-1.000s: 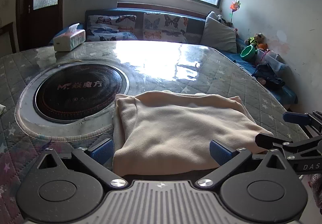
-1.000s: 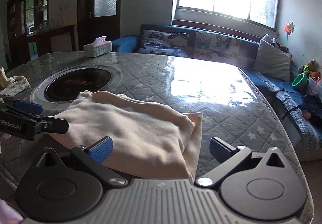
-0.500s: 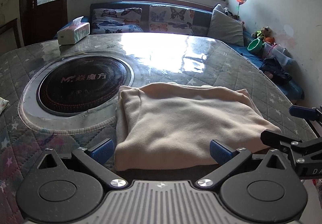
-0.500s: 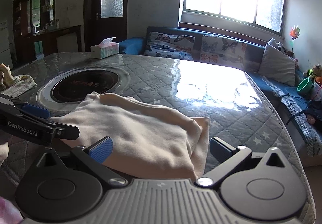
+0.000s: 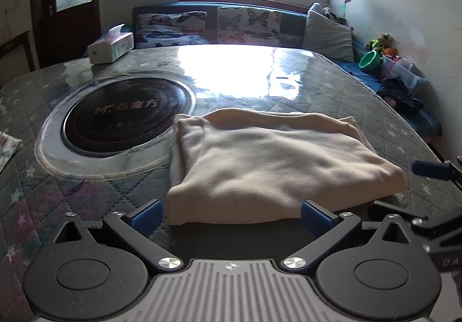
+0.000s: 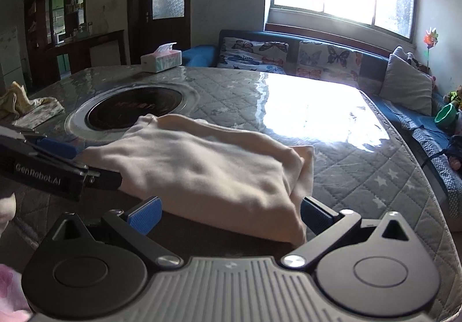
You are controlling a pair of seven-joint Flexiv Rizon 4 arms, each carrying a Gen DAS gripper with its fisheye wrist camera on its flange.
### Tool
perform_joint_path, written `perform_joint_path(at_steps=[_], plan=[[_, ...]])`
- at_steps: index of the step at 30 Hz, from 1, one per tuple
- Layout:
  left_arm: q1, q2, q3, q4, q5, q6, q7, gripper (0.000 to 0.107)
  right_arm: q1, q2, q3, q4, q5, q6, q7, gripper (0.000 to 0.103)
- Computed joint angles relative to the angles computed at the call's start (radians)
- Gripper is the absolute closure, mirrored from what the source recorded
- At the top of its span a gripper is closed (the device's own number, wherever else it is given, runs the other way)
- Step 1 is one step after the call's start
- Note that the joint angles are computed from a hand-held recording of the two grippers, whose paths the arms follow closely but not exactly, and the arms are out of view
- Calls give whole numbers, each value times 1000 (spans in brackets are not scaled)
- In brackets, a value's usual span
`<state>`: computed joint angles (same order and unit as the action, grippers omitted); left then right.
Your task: Fold clothes
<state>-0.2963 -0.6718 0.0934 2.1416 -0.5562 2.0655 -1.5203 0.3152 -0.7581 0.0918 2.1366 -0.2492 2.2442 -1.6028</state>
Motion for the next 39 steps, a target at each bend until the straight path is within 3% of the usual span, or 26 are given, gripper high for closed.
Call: perform_joint_path(at_steps=[6, 15, 19, 23, 28, 35, 37, 39], plan=[[10, 9, 5, 6, -3, -6, -13, 4, -23, 3, 16, -3, -37, -15, 6, 0], [85, 23, -14, 5, 25, -24, -74, 4, -83, 1, 65, -33, -226, -60, -2, 0], [193, 32, -70, 13, 93, -26, -162, 10, -117, -13, 106, -62, -352, -106, -5, 5], [267, 40, -90, 16, 160, -42, -216, 27, -129, -31, 139, -103, -457, -165, -14, 11], [368, 45, -140, 9, 250, -77, -276, 37, -82, -56, 137, -147, -497, -199, -75, 26], [585, 27, -314, -5, 415, -114, -396, 39, 11, -67, 99, -178, -461, -262, -182, 49], [661, 16, -385, -5, 465, -119, -432, 39, 54, -68, 69, -177, -405, -249, -216, 68], [736, -2, -458, -6, 512, -116, -473, 38, 7, -77, 119, -189, -414, -261, -210, 80]])
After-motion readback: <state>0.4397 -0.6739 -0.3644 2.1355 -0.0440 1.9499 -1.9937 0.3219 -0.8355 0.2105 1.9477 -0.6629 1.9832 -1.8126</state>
